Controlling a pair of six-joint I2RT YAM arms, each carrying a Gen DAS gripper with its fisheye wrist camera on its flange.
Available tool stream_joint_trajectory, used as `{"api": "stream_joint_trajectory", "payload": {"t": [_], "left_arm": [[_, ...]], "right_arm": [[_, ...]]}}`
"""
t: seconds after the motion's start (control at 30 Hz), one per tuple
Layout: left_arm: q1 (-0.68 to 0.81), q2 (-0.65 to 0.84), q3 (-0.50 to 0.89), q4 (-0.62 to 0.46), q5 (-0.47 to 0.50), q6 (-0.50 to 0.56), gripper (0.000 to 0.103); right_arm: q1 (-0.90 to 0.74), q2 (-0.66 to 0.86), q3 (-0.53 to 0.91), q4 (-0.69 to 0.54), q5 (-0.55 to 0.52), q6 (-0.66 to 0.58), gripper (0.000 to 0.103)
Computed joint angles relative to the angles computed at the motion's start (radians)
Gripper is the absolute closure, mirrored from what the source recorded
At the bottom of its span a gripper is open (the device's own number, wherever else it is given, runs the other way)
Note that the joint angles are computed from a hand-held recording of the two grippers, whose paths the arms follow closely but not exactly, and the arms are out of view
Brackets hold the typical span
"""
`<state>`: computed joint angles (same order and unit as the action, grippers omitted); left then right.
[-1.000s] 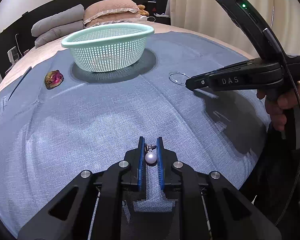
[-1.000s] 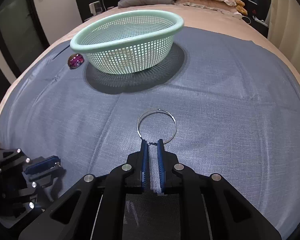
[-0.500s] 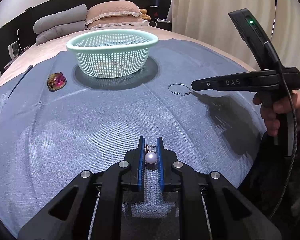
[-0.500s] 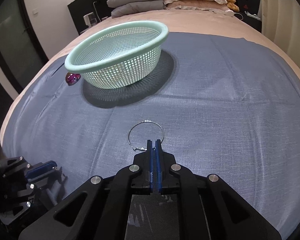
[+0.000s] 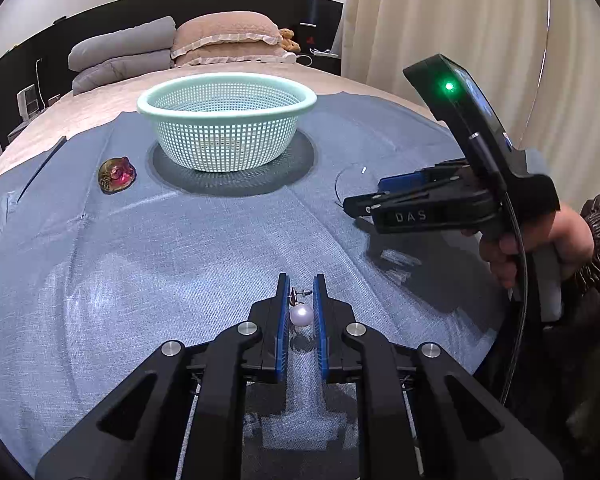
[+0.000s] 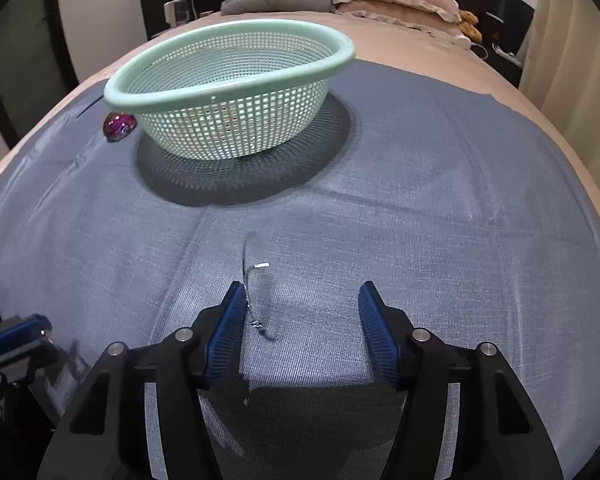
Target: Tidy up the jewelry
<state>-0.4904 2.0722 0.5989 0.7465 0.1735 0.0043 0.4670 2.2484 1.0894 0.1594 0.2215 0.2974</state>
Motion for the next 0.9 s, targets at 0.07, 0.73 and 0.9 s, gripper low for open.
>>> {"api": "stream_joint_trajectory", "payload": {"t": [0.07, 0.73, 0.9], "left_arm": [[0.003, 0.001, 0.004, -0.005, 0.001, -0.005, 0.091], [0.015, 0.011, 0.019, -0.017, 0.010, -0.007, 0.091], [0.018, 0.010, 0.017, -0.014, 0.017, -0.006, 0.091]], "right_arm": [[-0.012, -0.008, -0.011, 0.009, -0.039, 0.012, 0.078], [-0.016, -0.053, -0.068, 0.056, -0.052, 0.045, 0.069], [-0.036, -0.100, -0.153, 0.218, -0.085, 0.092, 0.031]]}}
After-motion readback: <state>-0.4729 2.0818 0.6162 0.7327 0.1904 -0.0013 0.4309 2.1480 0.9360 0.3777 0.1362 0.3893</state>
